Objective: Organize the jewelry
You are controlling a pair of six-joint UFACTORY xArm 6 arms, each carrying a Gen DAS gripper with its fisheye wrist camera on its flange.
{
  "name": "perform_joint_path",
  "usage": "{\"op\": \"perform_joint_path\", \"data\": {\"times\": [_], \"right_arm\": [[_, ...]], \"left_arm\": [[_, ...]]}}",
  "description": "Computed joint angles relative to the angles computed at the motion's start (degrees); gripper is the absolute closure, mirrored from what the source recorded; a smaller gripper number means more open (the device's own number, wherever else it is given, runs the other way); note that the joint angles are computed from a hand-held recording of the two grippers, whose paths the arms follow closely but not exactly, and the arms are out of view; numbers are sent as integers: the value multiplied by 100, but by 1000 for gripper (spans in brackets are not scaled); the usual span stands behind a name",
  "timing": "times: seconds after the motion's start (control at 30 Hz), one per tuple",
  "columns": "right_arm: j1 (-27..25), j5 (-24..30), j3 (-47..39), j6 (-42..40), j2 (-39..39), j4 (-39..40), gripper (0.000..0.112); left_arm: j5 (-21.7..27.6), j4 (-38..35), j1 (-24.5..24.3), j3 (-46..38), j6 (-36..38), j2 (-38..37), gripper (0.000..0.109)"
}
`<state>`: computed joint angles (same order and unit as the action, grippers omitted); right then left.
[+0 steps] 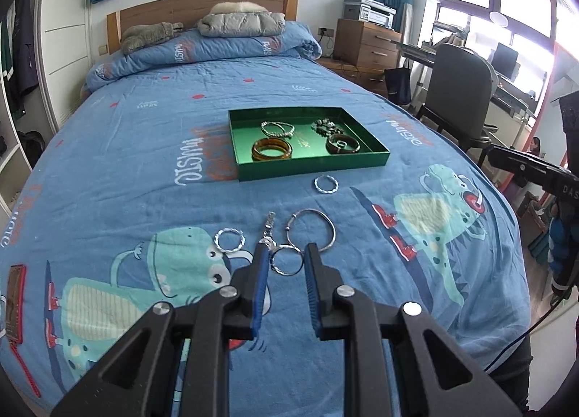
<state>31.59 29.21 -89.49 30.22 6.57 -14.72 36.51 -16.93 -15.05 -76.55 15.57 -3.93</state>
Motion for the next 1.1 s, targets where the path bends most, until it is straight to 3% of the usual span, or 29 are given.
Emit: {"op": "perform_joint_path", "data": {"times": [0.27,0.67,1.1], "right_arm": [[-200,-220,-7,-799,527,1018,69],[-328,-172,-618,-1899,1570,2268,69],[-325,-129,-1111,-2287,2054,2825,69]], "left_arm": [[22,-370,-65,-52,308,604,84],[165,-185,61,-1046,144,1800,82],[81,-185,-84,-288,367,1317,82]]}}
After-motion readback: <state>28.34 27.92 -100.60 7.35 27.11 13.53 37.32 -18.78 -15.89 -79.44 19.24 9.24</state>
